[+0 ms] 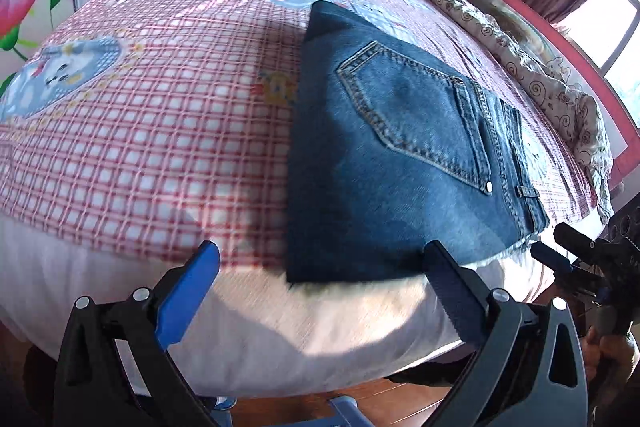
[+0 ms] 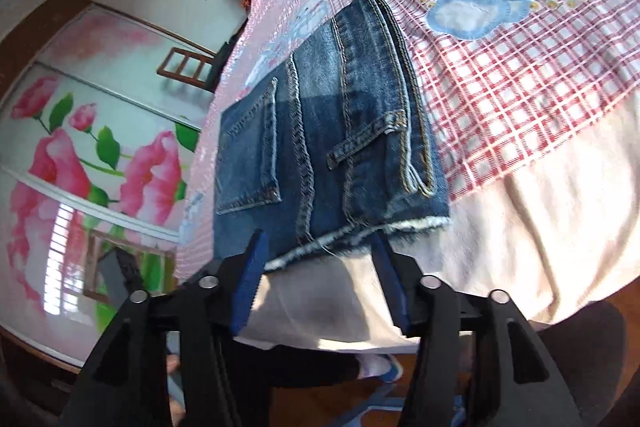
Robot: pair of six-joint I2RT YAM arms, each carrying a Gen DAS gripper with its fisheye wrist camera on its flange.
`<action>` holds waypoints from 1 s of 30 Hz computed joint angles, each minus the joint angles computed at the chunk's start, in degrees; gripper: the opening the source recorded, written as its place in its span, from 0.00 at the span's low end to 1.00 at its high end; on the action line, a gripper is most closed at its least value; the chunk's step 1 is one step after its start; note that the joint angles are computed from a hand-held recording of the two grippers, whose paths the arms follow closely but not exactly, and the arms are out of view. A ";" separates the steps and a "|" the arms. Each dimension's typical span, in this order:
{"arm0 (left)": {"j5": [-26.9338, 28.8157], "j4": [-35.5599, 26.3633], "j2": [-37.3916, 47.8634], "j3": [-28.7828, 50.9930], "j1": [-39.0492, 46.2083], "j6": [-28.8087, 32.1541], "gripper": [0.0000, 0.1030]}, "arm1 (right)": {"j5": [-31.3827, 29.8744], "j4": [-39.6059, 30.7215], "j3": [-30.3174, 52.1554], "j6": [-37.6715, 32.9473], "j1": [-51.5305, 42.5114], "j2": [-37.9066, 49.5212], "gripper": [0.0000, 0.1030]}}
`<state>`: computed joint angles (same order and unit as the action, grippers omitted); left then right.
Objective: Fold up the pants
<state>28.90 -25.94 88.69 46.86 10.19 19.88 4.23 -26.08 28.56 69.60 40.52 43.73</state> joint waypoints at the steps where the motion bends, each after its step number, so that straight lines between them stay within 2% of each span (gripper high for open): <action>1: -0.53 0.06 -0.48 -0.78 0.83 1.06 0.98 | 1.77 -0.96 -0.06 0.97 2.20 0.01 0.56; 4: -3.73 2.33 -2.47 -3.52 1.80 3.35 0.98 | 5.94 -1.64 -0.71 3.85 7.15 0.54 0.56; 7: -5.76 2.15 -2.95 -3.20 0.81 1.91 0.98 | 9.14 -2.74 -0.06 5.31 10.27 1.85 0.56; 9: -2.62 1.58 -4.73 -2.76 0.73 0.27 0.98 | 13.76 -1.45 0.54 4.81 11.72 -0.05 0.56; 11: -2.18 1.65 -7.67 -2.85 -1.31 -1.24 0.98 | 16.50 -0.94 1.67 2.42 10.48 -1.99 0.56; 13: -3.90 0.56 -8.93 -1.87 -5.39 -2.98 0.98 | 14.62 3.52 1.33 -0.95 6.14 -2.96 0.56; 16: -8.16 0.72 -8.37 -1.40 -10.95 -5.70 0.98 | 8.51 8.39 0.93 -4.88 -0.97 -0.97 0.56; 17: -9.33 0.72 -8.10 -1.59 -12.24 -6.36 0.98 | 6.59 9.02 0.67 -5.39 -2.86 0.22 0.56; 18: -10.16 0.84 -7.00 -1.68 -13.04 -6.70 0.98 | 3.75 10.05 0.32 -5.53 -4.69 2.09 0.64; 19: -11.21 0.90 -5.56 -1.44 -13.86 -7.22 0.98 | 1.39 9.98 -0.81 -5.25 -6.20 2.81 0.66; 22: -12.39 2.37 -5.06 -1.92 -14.48 -7.30 0.98 | 0.58 11.95 -3.34 -4.25 -6.83 2.37 0.66; 25: -12.14 2.60 -4.27 -1.77 -14.36 -6.73 0.98 | 3.12 6.13 -0.13 -3.84 -5.08 1.24 0.66; 28: -11.61 2.87 -3.57 -1.52 -13.97 -6.67 0.98 | 6.87 1.65 2.29 -6.29 -4.96 -2.16 0.66; 30: -11.73 3.20 -3.55 -1.72 -14.06 -6.90 0.98 | 3.87 -0.21 2.90 -8.50 -10.05 -2.79 0.66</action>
<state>17.17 -22.74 85.15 45.14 -3.86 12.98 8.10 -26.29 31.46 61.09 30.47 40.94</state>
